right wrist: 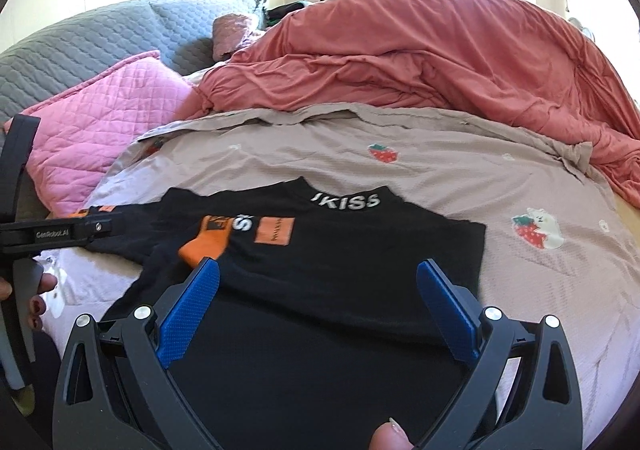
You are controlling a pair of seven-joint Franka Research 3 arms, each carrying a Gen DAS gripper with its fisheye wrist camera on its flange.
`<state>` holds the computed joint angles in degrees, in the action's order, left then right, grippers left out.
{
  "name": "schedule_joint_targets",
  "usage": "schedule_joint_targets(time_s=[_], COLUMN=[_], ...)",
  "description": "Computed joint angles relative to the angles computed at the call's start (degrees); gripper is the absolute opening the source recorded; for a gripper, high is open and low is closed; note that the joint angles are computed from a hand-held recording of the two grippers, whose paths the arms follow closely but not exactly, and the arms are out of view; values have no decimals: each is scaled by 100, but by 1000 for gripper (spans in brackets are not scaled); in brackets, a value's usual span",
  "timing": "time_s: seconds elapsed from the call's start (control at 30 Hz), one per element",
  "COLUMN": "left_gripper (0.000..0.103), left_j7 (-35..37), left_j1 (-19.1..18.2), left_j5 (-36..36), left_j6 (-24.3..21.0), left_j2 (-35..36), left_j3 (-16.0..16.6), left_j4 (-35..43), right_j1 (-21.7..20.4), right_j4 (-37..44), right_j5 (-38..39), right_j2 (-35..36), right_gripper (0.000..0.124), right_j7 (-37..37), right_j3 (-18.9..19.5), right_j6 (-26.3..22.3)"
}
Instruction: Fold small clothes
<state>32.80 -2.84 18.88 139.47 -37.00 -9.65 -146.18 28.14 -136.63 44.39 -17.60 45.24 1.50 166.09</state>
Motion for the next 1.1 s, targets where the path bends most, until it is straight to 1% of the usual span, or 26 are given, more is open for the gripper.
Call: schedule_joint_targets(time_s=[0.17, 0.3, 0.37, 0.43, 0.53, 0.77, 0.97, 1.1], left_gripper=[94, 94, 94, 94, 94, 94, 94, 94], left_j7=[25, 11, -54, -91, -174, -181, -144, -63], left_j1=[65, 168, 293, 377, 495, 787, 1307, 1587], left_j5=[20, 32, 93, 157, 115, 16, 19, -106], left_j6=[-80, -158, -316, -361, -431, -486, -603, -547], left_j2=[-336, -632, -777, -923, -1175, -1682, -2211, -2550], left_j3=[81, 143, 116, 138, 270, 555, 827, 1073], left_j4=[-233, -444, -515, -615, -821, -1278, -1675, -1991], right_j1=[-37, 59, 130, 166, 254, 375, 490, 588], right_j4=[-92, -76, -81, -81, -39, 94, 190, 304], right_j5=[-365, -566, -667, -832, -981, -1467, -1889, -2077], right_j2=[-86, -123, -154, -174, -159, -9, 140, 277], right_gripper=[98, 98, 98, 98, 98, 98, 98, 98], right_j7=[342, 545, 582, 698, 851, 1451, 1860, 2071], right_j3=[221, 309, 352, 451, 510, 812, 1015, 1099], right_j6=[10, -54, -51, -47, -110, -238, -289, -395])
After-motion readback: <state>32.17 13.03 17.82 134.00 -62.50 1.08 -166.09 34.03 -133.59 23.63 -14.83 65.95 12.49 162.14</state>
